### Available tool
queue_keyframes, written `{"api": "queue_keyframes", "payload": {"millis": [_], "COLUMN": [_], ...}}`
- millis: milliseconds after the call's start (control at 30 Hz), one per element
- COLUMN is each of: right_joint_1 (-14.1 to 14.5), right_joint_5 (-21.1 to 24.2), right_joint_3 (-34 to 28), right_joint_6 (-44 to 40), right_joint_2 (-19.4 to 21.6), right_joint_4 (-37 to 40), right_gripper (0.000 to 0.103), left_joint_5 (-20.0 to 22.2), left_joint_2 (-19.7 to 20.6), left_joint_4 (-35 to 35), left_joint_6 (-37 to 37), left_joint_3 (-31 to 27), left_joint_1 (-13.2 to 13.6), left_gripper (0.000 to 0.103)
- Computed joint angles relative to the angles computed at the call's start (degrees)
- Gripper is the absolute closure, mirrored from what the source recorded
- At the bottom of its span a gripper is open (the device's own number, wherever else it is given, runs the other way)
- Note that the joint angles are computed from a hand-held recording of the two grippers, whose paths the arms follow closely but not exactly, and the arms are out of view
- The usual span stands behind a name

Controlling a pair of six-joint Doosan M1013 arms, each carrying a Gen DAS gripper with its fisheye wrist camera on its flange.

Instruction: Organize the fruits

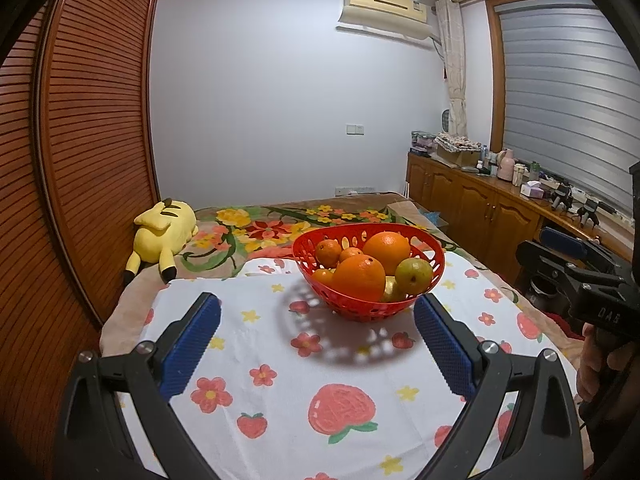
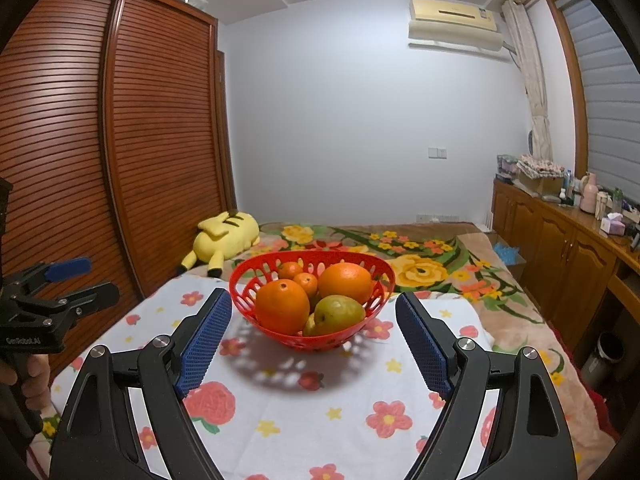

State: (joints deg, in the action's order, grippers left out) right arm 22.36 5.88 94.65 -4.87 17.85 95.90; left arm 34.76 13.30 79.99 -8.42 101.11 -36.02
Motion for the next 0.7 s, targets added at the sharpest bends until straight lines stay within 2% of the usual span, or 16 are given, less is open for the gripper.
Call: {"api": "queue_keyframes", "payload": {"millis": [700], "right_joint_1": [0.2], "right_joint_5": [-0.1], "right_joint_3": [0.1], "right_joint_6": [-1.1], "right_joint_2": [-0.1], "right_joint_4": [1.0], "right_gripper": [0.017], "left_joint_5": [-0.2], "left_joint_2": [-0.7], "left_joint_4": [0.3], "left_joint_6": [-0.6], "left_joint_3": [0.5], "left_joint_1": [-0.4], "left_gripper": [0.005]}}
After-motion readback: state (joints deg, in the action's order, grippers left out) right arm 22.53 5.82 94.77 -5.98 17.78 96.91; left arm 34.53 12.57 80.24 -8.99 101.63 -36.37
